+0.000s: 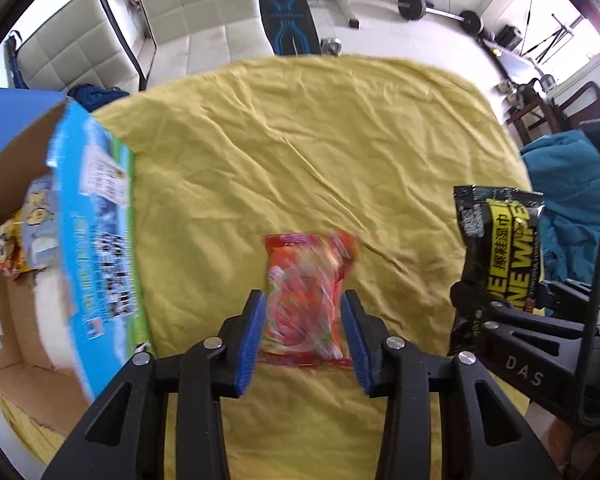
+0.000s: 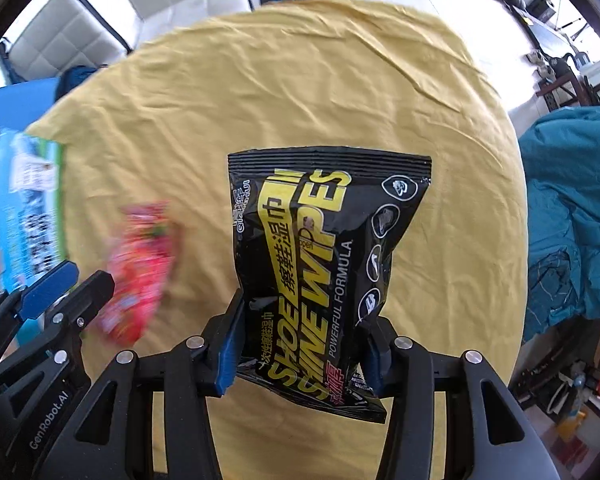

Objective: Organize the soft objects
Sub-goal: 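Carry the red pack and black wipes pack with both tools over the box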

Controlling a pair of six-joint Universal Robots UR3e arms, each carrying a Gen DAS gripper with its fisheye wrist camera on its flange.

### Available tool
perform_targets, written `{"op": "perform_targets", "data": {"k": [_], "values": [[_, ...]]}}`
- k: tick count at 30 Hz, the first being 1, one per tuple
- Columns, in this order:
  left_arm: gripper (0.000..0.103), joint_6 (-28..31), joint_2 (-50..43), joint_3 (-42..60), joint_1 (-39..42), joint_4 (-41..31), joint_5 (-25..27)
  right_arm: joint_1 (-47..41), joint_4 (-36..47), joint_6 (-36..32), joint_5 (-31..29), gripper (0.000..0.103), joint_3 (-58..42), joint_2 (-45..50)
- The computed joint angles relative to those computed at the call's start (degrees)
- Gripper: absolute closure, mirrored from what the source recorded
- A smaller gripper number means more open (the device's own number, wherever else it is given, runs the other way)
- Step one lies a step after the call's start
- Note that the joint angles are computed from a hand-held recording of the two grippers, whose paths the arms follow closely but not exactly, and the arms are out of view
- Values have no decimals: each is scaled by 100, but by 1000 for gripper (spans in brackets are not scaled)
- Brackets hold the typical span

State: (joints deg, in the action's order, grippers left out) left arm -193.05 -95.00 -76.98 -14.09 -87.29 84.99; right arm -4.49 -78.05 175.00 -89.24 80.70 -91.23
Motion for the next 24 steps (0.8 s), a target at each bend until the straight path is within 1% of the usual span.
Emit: {"op": "perform_targets", "data": {"k": [2,4,5,6,7,10,11,12,14,15,16,17,18,20,24], "values": [[67,264,76,-56,180,-145,-212,149,16,100,-14,52,-113,-23],[66,595,88,-307,505,-284,-753,123,-4,119,-20,52,-195,75],[64,602,158,-505,680,-298,-886,115,24,144,-8,52,-244,129],[56,641,237,-741,839,-247,-996,74,-58,143,-41,52,-105,104],[51,689,216,-924,947,-206,-1070,9,-248,117,-78,52,91,94],[51,825,-163,-906,932,-381,-1143,-180,-523,132,-66,52,529,52],[51,801,-305,-883,879,-350,-1119,-238,-982,103,-91,52,847,218],[50,797,-477,-837,815,-316,-1122,-270,-1048,92,-115,52,926,230],[41,758,-726,-810,759,-164,-1245,-333,-1212,113,-147,52,1141,299],[34,745,-858,-758,716,-119,-1284,-344,-1284,129,-154,52,1224,330],[34,714,-1024,-662,647,-117,-1229,-370,-1325,126,-183,52,1291,350],[36,638,-1288,-438,554,-184,-1147,-377,-1368,131,-186,52,1325,380],[29,587,-1349,-344,479,-156,-1088,-405,-1390,117,-180,52,1355,407],[29,548,-1563,-7,263,-249,-855,-429,-1472,113,-182,52,1400,487],[30,504,-1762,340,-80,-203,-443,-425,-1657,106,-217,52,1461,664]]}}
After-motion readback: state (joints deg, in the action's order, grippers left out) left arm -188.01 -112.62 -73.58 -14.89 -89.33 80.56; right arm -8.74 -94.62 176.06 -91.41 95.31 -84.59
